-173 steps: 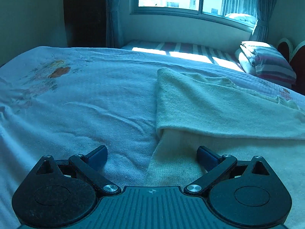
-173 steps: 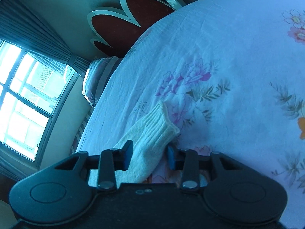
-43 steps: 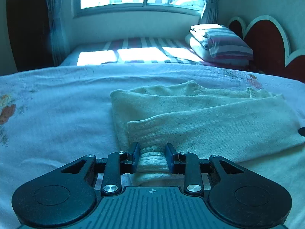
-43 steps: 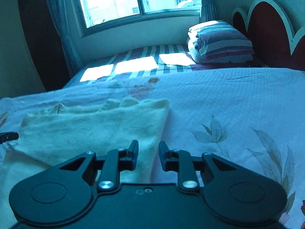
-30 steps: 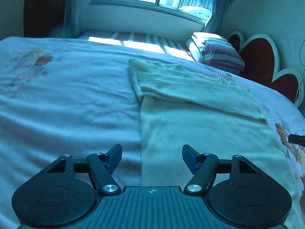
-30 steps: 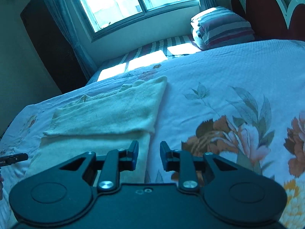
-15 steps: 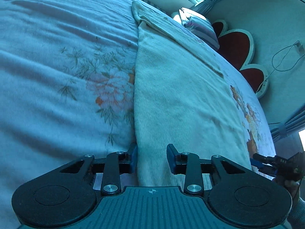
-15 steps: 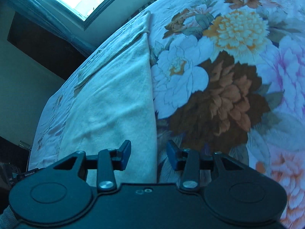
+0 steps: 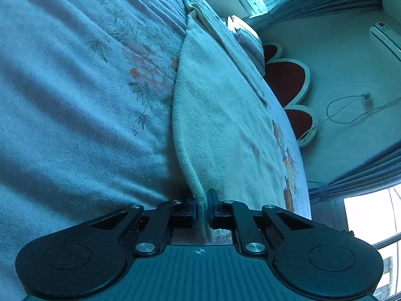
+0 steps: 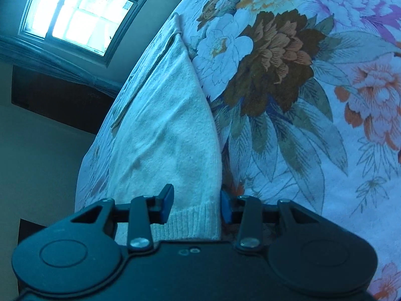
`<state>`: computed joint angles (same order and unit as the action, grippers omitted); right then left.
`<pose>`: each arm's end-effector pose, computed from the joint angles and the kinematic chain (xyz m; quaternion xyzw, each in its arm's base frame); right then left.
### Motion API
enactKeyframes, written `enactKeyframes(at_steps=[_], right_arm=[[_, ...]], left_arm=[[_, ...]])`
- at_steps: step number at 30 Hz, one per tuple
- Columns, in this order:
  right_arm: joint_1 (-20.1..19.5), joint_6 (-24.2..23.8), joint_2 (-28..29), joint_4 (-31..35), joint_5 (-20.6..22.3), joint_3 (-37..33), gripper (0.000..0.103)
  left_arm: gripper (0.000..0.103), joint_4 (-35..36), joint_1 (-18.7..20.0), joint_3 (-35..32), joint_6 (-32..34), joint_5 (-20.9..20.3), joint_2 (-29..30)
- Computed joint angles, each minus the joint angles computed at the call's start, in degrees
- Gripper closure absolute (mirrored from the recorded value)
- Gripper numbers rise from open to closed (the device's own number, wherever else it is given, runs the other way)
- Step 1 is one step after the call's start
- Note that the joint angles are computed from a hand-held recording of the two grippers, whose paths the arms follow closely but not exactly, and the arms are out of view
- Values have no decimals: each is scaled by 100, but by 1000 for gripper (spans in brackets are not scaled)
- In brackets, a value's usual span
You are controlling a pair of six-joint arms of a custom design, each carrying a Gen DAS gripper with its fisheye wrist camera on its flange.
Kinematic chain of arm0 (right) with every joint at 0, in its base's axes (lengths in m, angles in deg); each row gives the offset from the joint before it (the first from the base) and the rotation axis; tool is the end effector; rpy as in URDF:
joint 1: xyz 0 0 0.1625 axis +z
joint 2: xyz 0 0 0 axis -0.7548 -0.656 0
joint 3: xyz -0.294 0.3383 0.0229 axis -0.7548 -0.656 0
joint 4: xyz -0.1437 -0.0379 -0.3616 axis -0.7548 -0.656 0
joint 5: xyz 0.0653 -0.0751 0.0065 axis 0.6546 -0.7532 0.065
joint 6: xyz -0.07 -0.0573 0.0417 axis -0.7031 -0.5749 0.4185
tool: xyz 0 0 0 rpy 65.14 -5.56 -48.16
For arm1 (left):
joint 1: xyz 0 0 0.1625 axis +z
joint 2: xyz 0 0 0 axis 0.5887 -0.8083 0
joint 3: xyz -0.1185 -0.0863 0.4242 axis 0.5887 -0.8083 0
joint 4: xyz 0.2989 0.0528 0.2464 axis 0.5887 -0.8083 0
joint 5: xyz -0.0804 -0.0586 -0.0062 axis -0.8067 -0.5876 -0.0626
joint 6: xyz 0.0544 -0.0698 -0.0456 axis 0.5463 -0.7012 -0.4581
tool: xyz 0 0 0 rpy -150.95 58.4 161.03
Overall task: Fold small clothes
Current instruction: 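Lift the hem with both tools and fold it toward the collar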
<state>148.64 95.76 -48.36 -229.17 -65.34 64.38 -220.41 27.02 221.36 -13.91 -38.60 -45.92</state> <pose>0.1947 -0.3522 0.1092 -0.0154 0.9671 -0.2512 0.0373 0.0539 -0.2780 0.3367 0.1347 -0.9079 0.3967 0.0090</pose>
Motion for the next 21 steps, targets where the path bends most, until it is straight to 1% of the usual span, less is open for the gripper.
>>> enactKeyframes(at_steps=[1, 5, 7, 9, 10, 11, 14, 16, 19, 21], right_arm=[[-8, -64, -33, 53, 7, -4, 64], [53, -178, -15, 140, -34, -59, 65], [88, -295, -13, 270, -2, -73, 69], [214, -405, 70, 342, -193, -145, 82], [265, -446, 151, 260, -280, -167, 88], [291, -429, 203, 232, -351, -192, 95], [351, -439, 307, 87, -468, -218, 96], [444, -577, 306, 88, -616, -234, 96], [569, -774, 215, 196, -767, -261, 97], [593, -908, 85, 225, -673, -234, 97]], left_arm=[[92, 94, -75, -14, 50, 80, -23], [92, 591, -560, -93, 91, 633, -157], [92, 678, -678, -119, 52, 830, -157], [92, 623, -775, -82, -9, 1019, -121], [93, 560, -797, -57, -50, 1050, -117], [96, 550, -839, -44, -115, 1121, -101], [99, 906, -1113, 13, -187, 1454, -330], [99, 1257, -1370, 15, -312, 1729, -473], [100, 2085, -1864, -39, -604, 2198, -870], [100, 2679, -2172, -128, -813, 2462, -1167]])
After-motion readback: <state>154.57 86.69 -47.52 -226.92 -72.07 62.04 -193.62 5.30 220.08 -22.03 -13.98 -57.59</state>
